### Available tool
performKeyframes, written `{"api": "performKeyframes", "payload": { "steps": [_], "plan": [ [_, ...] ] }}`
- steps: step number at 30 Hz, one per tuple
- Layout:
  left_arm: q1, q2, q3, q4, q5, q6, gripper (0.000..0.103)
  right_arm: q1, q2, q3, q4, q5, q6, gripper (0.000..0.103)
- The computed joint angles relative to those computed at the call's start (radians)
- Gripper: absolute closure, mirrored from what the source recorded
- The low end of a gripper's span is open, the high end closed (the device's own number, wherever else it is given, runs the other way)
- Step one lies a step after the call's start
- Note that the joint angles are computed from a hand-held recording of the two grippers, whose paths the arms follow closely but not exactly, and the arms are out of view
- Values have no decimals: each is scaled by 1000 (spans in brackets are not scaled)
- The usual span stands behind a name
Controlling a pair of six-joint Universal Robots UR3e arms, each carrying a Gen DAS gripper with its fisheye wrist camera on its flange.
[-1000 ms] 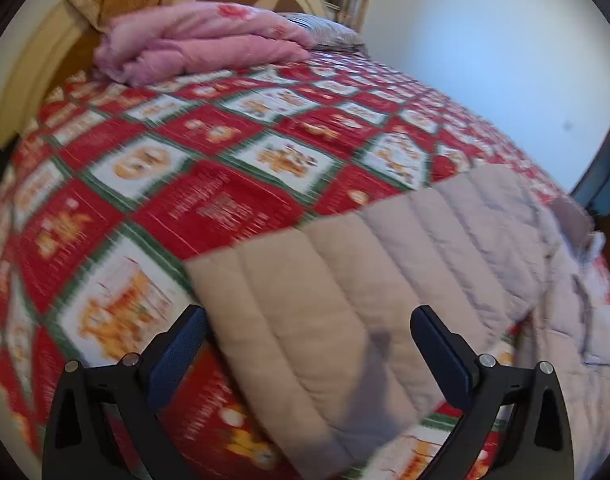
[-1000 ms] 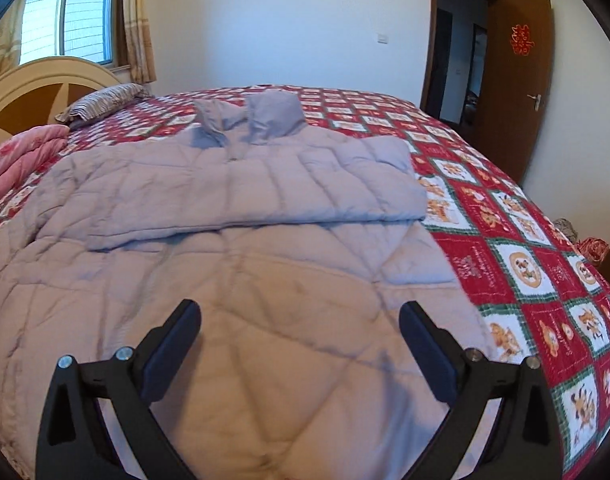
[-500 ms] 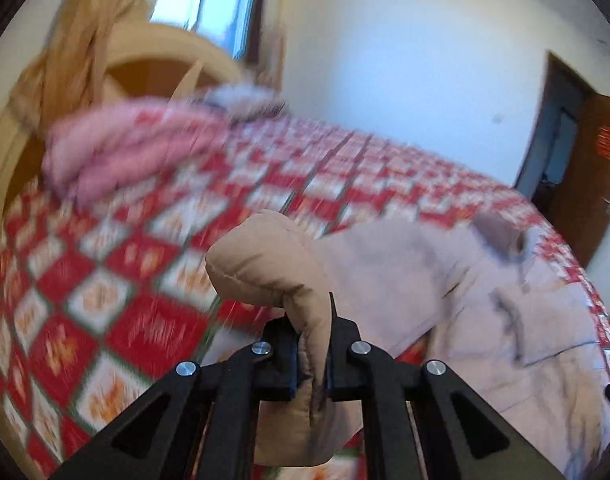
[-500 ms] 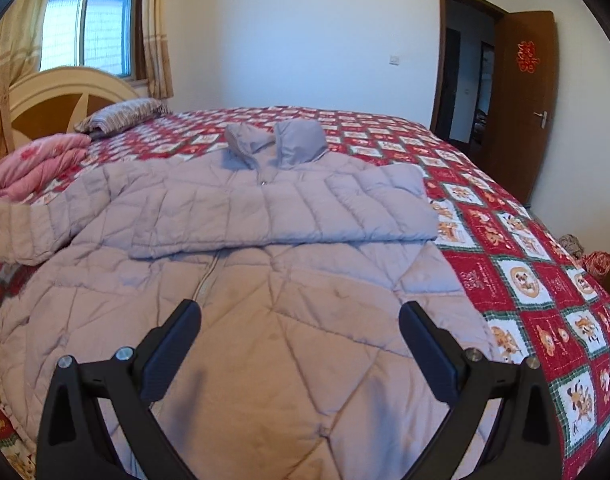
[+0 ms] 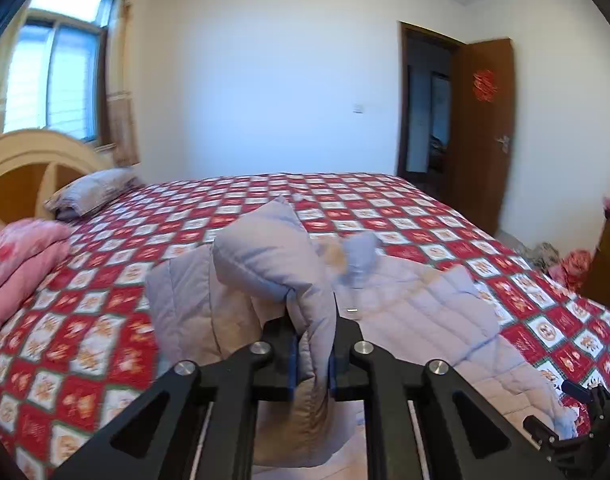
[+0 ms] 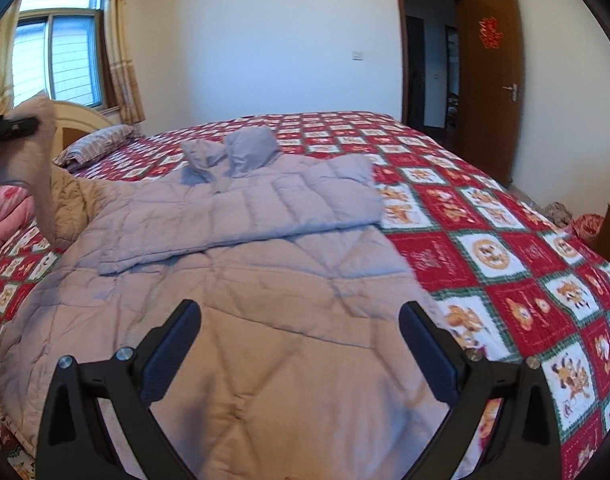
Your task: Fold large clothes
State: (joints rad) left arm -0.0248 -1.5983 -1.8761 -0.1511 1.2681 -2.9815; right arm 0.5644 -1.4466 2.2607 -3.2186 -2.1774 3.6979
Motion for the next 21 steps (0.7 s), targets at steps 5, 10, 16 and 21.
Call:
{"api": "performKeyframes", "payload": {
  "steps": [5, 10, 16, 21],
  "plan": [
    [-183, -128, 80, 45, 168, -48, 19, -60, -65, 94, -26, 36, 15, 2],
    [-182, -152, 32, 118, 219, -26, 17, -92, -92, 138, -36, 72, 20, 2],
    [-8, -211, -53, 170, 262, 0, 16, -100, -58, 36, 3, 138, -13, 2],
    [167, -249, -103, 143, 189, -33, 17, -131, 54, -152, 47, 257, -51, 3]
  ]
}}
